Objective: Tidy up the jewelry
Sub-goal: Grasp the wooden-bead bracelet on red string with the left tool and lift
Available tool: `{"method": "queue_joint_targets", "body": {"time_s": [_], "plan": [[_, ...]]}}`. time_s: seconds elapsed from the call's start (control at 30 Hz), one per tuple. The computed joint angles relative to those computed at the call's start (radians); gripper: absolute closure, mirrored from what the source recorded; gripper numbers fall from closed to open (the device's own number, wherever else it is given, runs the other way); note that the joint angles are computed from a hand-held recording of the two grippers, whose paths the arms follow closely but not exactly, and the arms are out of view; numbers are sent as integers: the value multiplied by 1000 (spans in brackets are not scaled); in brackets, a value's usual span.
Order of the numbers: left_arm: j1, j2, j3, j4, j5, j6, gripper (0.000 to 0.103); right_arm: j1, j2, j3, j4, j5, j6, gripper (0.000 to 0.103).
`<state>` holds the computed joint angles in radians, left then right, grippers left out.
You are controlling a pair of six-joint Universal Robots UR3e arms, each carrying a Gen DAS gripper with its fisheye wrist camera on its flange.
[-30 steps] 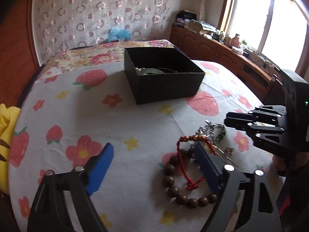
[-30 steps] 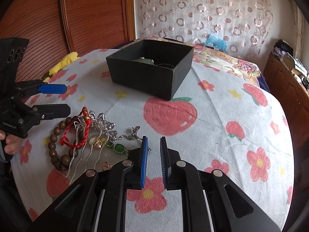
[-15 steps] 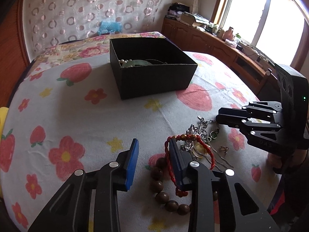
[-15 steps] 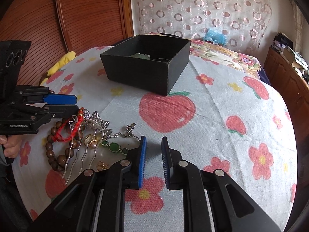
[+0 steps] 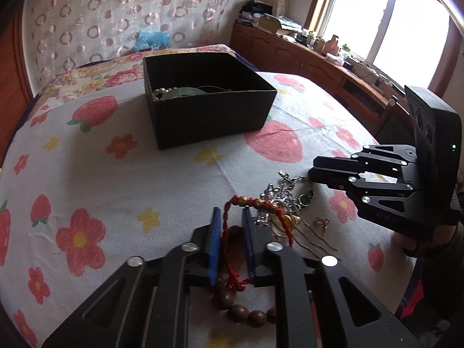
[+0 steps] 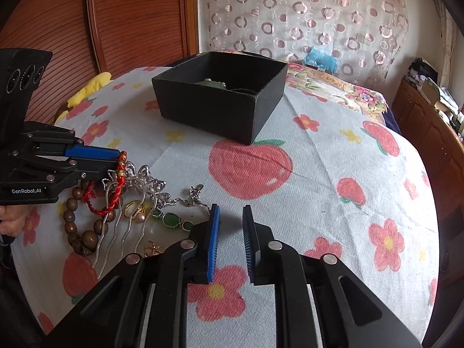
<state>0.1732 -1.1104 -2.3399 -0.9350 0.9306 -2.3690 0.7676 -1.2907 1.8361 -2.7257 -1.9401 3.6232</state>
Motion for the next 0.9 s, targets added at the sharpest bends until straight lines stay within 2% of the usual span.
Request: {"method": "queue_joint_targets", "body": {"time_s": [0.03, 0.23, 0.4, 0.5, 0.57, 0.7, 0.77, 0.8, 0.9], "plan": [[-3, 10, -6, 9, 3, -6, 101, 0, 0, 1, 0, -1, 0, 85], [71, 159, -38, -67, -51, 5, 101, 0, 1, 1, -2, 1, 1, 85], [184, 321, -27, -228, -124, 55, 101, -2, 0, 2, -4, 6, 0, 85], [265, 423, -16, -368, -165, 129, 101, -7, -3, 6, -15, 18, -11, 85], [294, 456, -12, -415, -178, 156, 101, 5, 4, -12, -1, -11, -18, 85], [343, 494, 4, -505, -202, 208, 101, -5, 10, -37, -3, 22, -47, 85], [369, 517, 4, -556, -212, 241, 101, -10, 24, -68, 22, 35, -63, 80], [369, 514, 6, -556, -212, 243, 101, -12, 33, -84, 37, 41, -69, 73], [370, 513, 8, -562, -211, 247, 101, -7, 53, -120, 86, 49, -80, 73]]}}
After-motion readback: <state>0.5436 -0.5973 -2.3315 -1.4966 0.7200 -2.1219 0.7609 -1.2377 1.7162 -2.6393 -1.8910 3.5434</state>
